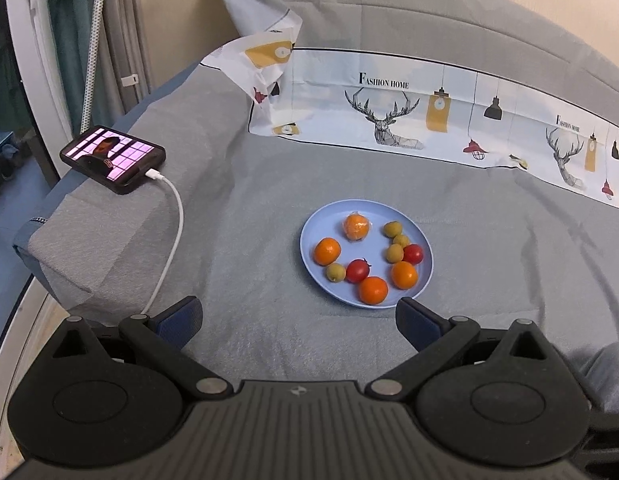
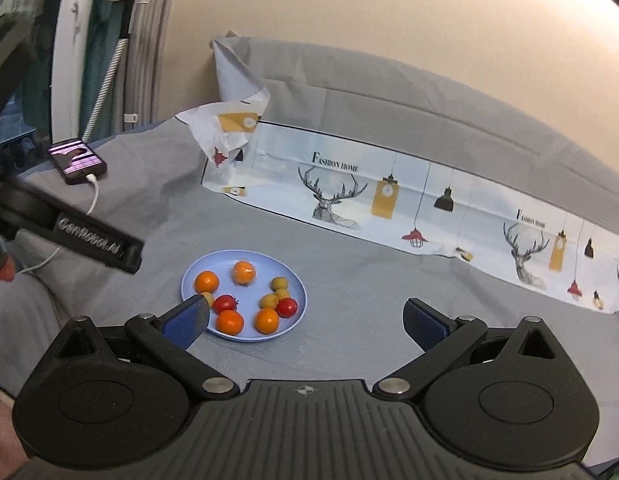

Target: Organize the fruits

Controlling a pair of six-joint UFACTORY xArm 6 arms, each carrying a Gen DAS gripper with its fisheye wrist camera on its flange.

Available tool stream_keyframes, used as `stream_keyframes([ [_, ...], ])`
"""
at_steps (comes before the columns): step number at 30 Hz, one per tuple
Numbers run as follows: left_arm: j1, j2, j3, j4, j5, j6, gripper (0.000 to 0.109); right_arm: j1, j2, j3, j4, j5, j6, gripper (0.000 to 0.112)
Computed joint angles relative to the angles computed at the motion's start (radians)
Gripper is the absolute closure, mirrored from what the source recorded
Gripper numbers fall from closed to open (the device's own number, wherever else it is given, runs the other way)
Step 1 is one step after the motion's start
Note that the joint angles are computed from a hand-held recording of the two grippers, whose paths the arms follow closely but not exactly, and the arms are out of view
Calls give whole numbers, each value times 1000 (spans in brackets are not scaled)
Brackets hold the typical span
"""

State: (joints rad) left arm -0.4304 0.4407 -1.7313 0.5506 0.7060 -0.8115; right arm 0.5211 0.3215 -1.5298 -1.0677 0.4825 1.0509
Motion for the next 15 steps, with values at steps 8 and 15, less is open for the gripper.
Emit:
stream_keyframes([
  [8, -14, -23, 17, 54, 37, -17, 6, 1, -22, 28, -63, -42, 55, 10],
  [15, -7, -42, 22, 79, 35, -95, 6, -14, -32, 16, -123, -48, 59, 10],
])
